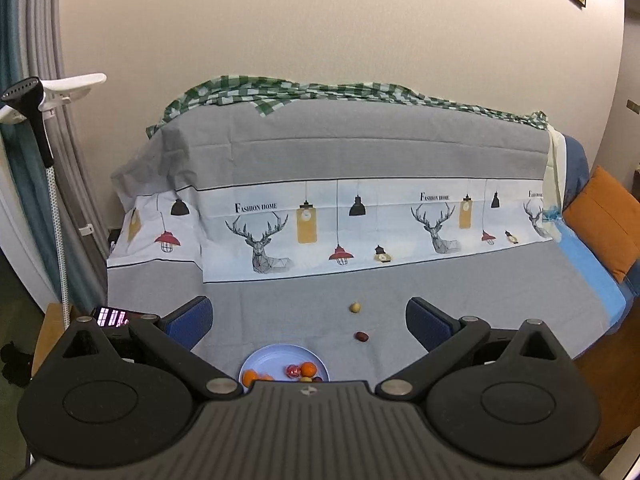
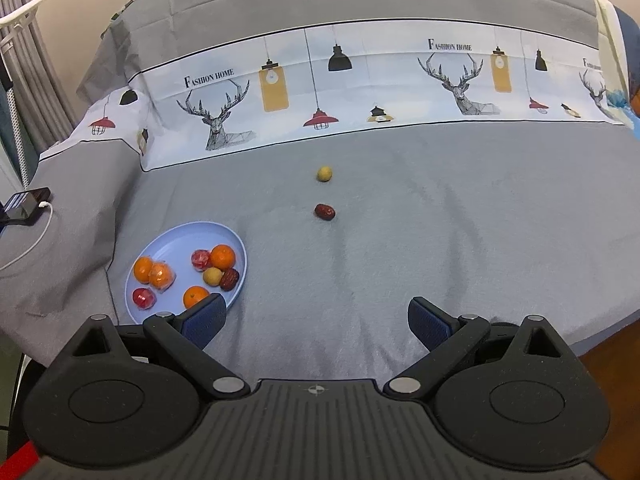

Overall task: Organize fruits
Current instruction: 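Grasp a red date with the right tool while the left tool grasps a yellow fruit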

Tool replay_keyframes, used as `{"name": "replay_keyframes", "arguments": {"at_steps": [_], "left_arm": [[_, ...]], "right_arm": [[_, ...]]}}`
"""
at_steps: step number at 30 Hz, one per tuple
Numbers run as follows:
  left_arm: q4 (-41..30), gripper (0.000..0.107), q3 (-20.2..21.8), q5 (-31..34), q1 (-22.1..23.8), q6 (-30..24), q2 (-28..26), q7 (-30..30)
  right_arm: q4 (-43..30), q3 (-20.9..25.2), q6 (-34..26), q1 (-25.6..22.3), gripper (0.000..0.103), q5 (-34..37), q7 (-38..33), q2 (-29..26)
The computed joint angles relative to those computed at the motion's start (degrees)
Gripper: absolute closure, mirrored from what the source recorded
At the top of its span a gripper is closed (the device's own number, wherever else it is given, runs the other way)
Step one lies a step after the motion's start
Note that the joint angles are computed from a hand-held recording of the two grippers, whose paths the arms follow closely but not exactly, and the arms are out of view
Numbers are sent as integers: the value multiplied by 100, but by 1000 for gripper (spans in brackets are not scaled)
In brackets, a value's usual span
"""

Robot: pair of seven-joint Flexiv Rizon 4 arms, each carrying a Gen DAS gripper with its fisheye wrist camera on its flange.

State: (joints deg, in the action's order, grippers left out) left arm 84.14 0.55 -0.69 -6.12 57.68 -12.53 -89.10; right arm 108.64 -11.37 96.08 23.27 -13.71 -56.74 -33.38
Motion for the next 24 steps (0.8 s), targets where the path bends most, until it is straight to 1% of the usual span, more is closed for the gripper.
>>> {"name": "replay_keyframes", "arguments": {"at_steps": [3,10,17,20,22,24], "left_arm": [[10,4,4,3,7,-72,4,13],[-59,4,19,-48,64,-48,-132,47],[-469,4,89,145,17,-236,-503,-138],[-863,4,108,178,14,-596,-853,-189],[-1199,4,113,93,49,-953,-1176,-294],[-1624,4,128,36,81,-1326,-1599,-367]], "right_arm": [[-17,-13,14,16,5,-12,-24,-10],[-170,227,-163,-179,5,-69,-62,-83],[-443,371,-334,-320,5,-153,-23,-303],[-651,265,-254,-278,4,-184,13,-541],[-848,73,-99,-177,3,-155,79,-798],[-1162,-163,73,-58,3,-103,128,-1168]]}}
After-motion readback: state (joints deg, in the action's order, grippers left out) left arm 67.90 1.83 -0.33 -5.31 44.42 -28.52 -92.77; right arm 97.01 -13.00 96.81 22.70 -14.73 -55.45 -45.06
